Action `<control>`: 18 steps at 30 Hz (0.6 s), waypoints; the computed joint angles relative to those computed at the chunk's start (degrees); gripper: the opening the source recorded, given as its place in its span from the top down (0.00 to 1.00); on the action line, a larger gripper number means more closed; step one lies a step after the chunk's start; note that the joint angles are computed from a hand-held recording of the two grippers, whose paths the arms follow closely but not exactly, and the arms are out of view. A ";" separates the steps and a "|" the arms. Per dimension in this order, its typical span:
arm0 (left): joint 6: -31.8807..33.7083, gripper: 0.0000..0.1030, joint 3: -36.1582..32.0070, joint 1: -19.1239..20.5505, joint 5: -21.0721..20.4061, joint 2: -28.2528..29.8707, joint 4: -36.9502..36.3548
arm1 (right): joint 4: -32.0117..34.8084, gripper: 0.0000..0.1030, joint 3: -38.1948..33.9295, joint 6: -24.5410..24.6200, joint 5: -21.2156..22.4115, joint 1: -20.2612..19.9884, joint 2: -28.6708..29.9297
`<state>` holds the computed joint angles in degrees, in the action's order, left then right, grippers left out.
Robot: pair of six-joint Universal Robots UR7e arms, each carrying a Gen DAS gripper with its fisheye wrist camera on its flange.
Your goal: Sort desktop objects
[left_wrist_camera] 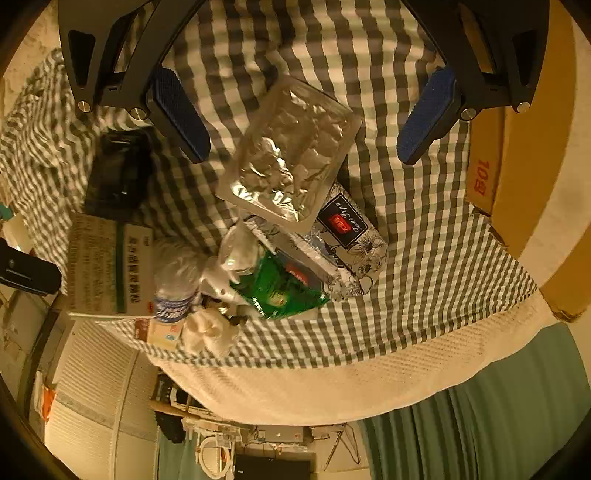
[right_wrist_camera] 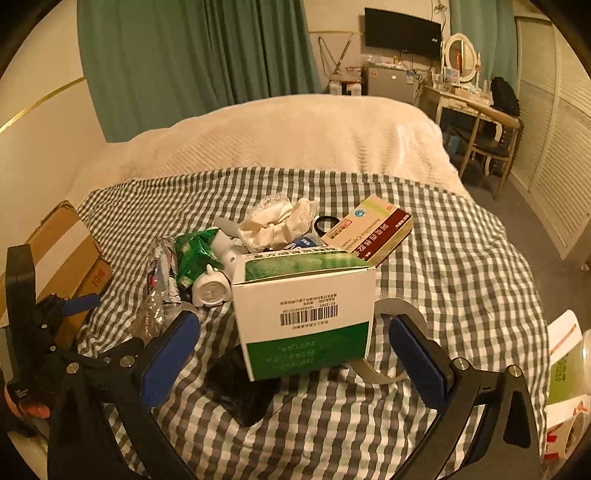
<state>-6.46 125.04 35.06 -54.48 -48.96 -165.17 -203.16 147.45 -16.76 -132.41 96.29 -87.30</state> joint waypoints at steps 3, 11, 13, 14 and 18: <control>-1.45 0.00 -1.11 0.96 -0.40 1.25 1.33 | 2.50 0.00 -0.35 0.28 2.46 -2.65 -0.66; -4.11 0.00 -3.95 2.87 -1.16 4.30 4.05 | 4.44 0.00 -1.62 -2.10 7.20 -7.78 -0.37; -4.61 0.00 -4.91 3.31 -1.22 5.23 4.45 | 4.98 0.00 -1.90 -1.93 8.14 -8.46 -0.31; -5.12 0.00 -5.45 3.77 -1.51 5.58 5.03 | 5.82 0.00 -2.18 -1.66 8.94 -8.95 -0.30; -8.25 0.02 -6.94 5.44 -1.87 6.55 7.12 | 6.93 0.00 -2.69 -1.56 10.51 -9.61 0.55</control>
<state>-14.71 118.09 40.50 -56.35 -42.41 -158.05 -196.23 144.76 -18.32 -121.90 86.68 -86.75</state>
